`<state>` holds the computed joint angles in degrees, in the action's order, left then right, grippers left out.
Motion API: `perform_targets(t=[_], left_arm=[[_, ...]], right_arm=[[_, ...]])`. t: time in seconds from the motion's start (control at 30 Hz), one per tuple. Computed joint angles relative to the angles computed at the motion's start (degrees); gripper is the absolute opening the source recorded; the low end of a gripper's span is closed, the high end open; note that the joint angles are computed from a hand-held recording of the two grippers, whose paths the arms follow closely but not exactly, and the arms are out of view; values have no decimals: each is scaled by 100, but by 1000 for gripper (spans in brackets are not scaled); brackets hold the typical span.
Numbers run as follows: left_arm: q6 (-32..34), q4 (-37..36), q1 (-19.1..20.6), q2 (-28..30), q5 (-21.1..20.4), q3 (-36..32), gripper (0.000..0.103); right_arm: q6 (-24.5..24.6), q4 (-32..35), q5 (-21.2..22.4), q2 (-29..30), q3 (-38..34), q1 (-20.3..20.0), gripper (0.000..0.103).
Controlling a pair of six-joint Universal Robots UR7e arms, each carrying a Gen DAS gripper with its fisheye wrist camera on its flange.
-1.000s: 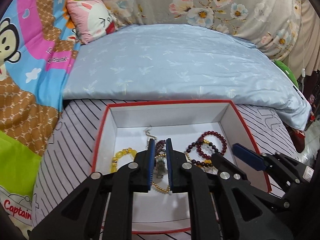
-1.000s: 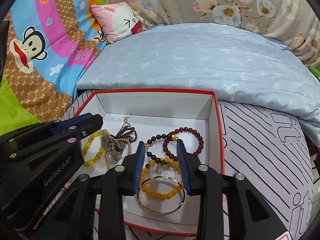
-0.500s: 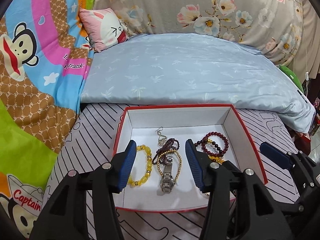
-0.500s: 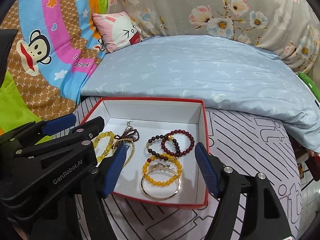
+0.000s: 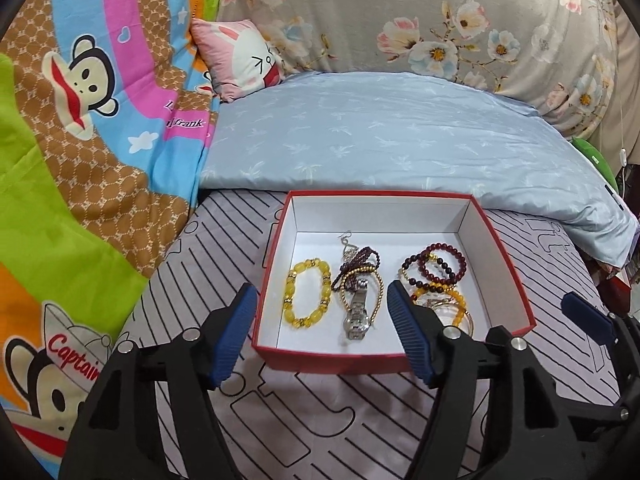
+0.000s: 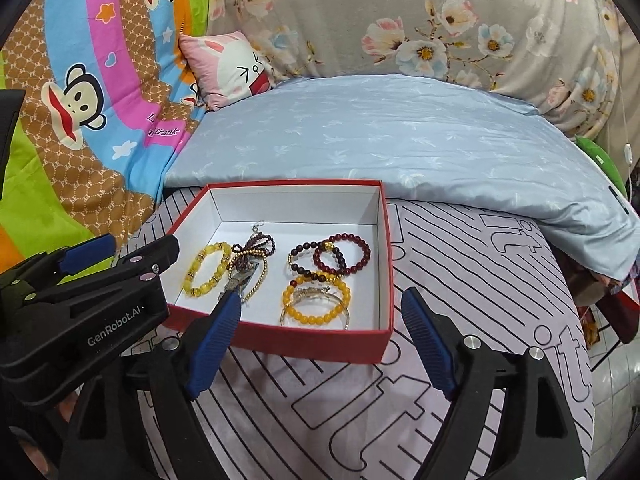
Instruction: Organize jewelry
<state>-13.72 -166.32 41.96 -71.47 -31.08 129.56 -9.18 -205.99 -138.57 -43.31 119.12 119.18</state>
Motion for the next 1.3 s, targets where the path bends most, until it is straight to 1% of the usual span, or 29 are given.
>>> perform_targets(t=[0.1,0.13,0.2,0.37,0.5,0.7,0.8,0.9,1.07,1.2,1.3], left_arm=[[-161,-63,-61,-92,136,162,85],[-183,-95,-71,-106,182,197,87],[-265,-99,-78,-185,230,287,87],[-523,8,60,-342,144,410,88],[-633,169,155,-344,67,454,88],[-681,325,147,-310,-46,440,90],[-709,391,144,-306,-15,410,90],[-808,553,161,-338,-66,365,90],[-977,882,136,-365,21,304,90],[-1134,1087,123,-412,37,279,90],[-1145,1117,122,-424,45,280,90]], right_arm=[[-55,-167,-210,83,18,90,84],[-58,-207,-247,94,32,107,84],[-29,-277,-267,107,79,115,84],[220,-308,-336,94,221,43,84],[422,-274,-289,53,324,-5,84],[413,-233,-324,126,281,44,84],[370,-277,-390,160,244,66,84],[426,-228,-392,143,228,65,84],[432,-186,-499,166,179,112,84],[486,-141,-502,171,164,123,84],[521,-109,-502,160,166,123,84]])
